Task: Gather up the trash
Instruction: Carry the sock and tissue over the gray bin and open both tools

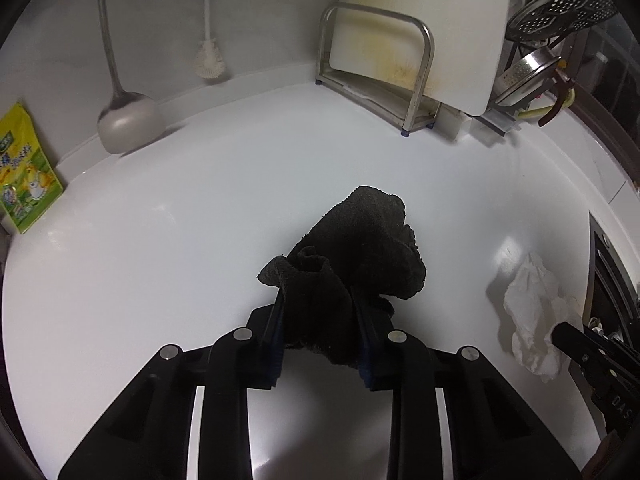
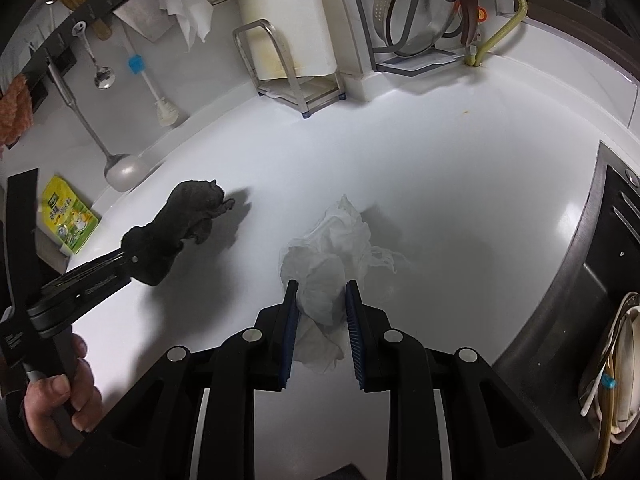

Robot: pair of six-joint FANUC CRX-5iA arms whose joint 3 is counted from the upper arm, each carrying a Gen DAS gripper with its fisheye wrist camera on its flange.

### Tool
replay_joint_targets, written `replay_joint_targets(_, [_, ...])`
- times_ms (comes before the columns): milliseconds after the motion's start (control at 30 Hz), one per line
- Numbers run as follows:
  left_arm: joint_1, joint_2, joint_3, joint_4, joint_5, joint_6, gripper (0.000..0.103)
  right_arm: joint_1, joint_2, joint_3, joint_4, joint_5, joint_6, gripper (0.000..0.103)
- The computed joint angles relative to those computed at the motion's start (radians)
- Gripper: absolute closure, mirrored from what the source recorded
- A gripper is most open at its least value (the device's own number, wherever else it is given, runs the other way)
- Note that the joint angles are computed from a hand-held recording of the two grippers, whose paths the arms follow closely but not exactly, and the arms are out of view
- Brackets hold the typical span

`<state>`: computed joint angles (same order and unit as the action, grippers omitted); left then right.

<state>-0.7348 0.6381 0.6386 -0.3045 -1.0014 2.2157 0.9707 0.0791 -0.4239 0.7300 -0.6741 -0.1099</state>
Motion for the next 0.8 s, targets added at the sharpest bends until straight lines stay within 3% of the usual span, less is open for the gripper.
replay_joint_targets(400, [-0.048, -0.161, -0.142, -0.089, -0.022, 0.104, 0.075, 0.061, -0.055, -0.021, 0.012, -0.011, -0.004, 0.08])
replay_joint_targets(800, [-0.161, -0.273, -0.22, -0.181, -0.094, 0.248, 0.075, 0.194, -0.196, -0.1, 0.027, -0.127, -0.032, 0.08])
